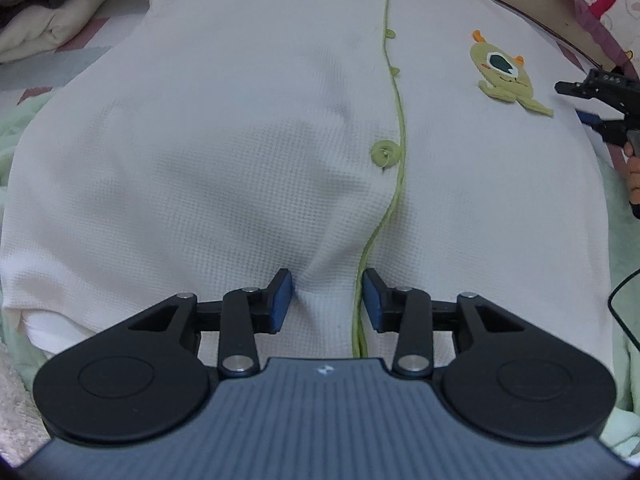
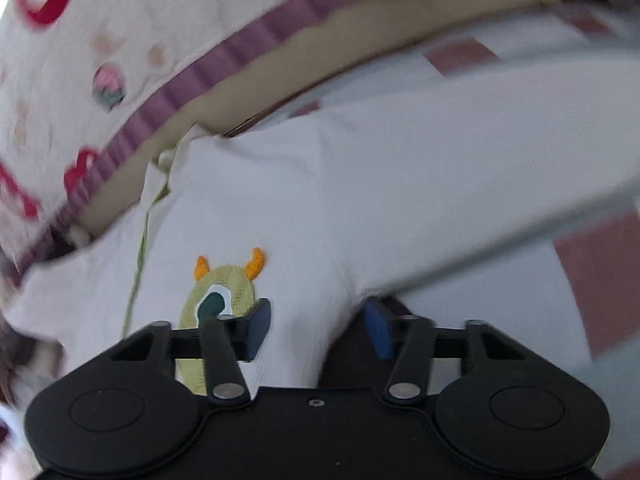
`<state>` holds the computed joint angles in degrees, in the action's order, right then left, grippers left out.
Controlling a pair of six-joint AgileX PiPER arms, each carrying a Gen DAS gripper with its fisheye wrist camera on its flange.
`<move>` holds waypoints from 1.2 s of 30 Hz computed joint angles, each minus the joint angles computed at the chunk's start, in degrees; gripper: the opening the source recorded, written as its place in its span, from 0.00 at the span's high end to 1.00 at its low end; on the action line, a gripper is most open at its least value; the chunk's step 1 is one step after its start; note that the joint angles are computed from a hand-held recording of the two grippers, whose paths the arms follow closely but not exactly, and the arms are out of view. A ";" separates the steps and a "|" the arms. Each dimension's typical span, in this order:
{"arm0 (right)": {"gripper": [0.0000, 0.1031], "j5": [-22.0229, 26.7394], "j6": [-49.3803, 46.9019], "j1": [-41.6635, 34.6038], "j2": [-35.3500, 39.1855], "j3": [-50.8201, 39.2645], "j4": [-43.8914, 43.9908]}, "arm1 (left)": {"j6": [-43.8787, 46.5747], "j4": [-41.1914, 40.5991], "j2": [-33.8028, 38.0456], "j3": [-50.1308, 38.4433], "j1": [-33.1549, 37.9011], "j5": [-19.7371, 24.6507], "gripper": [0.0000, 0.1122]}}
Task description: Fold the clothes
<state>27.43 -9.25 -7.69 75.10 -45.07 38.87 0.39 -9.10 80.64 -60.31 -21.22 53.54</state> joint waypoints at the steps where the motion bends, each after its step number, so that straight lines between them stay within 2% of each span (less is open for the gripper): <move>1: 0.95 0.61 -2.15 0.32 0.30 -0.93 -0.49 | 0.19 -0.43 0.20 -0.18 0.29 0.11 0.66; 3: 0.96 -2.57 -10.18 -0.23 -3.50 1.64 0.69 | 0.71 -1.23 0.06 -0.42 1.19 0.84 0.66; 5: 0.98 -5.44 -10.46 -0.14 -7.32 3.69 -3.80 | 1.62 -1.70 -0.41 -0.11 1.83 0.83 0.65; 6: 0.98 -5.60 -7.17 -0.34 -7.92 4.13 -7.52 | 1.66 -1.62 -0.44 0.13 1.82 0.76 0.64; 8: 0.97 -1.49 -2.54 0.06 -4.35 2.39 -13.55 | 1.43 -2.10 0.00 0.35 1.80 1.08 0.64; 9: 0.99 -1.29 -0.59 0.77 -2.59 2.31 -15.97 | 1.20 -2.73 0.55 0.24 1.82 1.54 0.63; 10: 0.88 -3.38 2.15 2.01 -2.11 2.56 -19.38 | 1.36 -3.63 0.92 0.05 2.02 2.49 0.63; 12: 0.76 -2.51 7.23 2.83 0.99 0.36 -23.59 | 1.85 -3.13 0.32 -0.12 1.58 3.14 0.63; 13: 0.63 -1.25 9.29 2.26 1.59 -0.46 -23.26 | 2.88 -3.30 -0.18 -0.35 1.84 3.73 0.63; 14: 0.59 -0.31 12.13 1.86 1.58 -0.84 -23.57 | 3.89 -3.71 -0.75 -0.68 2.57 4.38 0.63; 16: 0.59 0.47 12.15 1.57 0.84 -0.90 -21.96 | 5.35 -5.15 -2.97 -1.78 6.57 4.37 0.63; 19: 0.57 1.96 -0.77 5.27 -3.03 -0.06 -13.89 | 7.39 -7.00 -5.26 -4.23 14.31 3.70 0.63; 21: 0.57 7.84 -11.97 9.29 -7.17 0.12 -7.29 | 7.83 -5.38 -4.44 -7.41 18.10 3.64 0.63; 23: 0.58 14.32 -23.10 13.56 -6.72 -1.18 0.75 | 8.65 -4.36 -3.02 -10.41 20.95 3.88 0.63; 26: 0.58 25.52 -32.25 21.15 3.28 -5.92 14.63 | 13.66 -7.24 -0.66 -13.23 25.01 6.04 0.62; 27: 0.58 28.06 -32.66 24.84 6.68 -7.08 18.97 | 15.79 -9.28 0.16 -13.88 26.49 7.33 0.62; 29: 0.52 28.65 -31.16 31.22 13.44 -11.70 21.87 | 17.55 -11.53 1.15 -14.11 26.96 8.40 0.62; 32: 0.49 25.05 -19.23 40.67 22.66 -22.94 14.51 | 23.03 -12.15 4.36 -17.29 29.55 12.56 0.62; 36: 0.45 23.27 -5.32 46.66 33.66 -35.92 3.14 | 28.32 -4.26 9.72 -22.88 31.92 15.89 0.60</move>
<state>50.70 -14.56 38.97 108.76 -80.99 42.01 28.71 -13.36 90.36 -83.19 10.70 69.43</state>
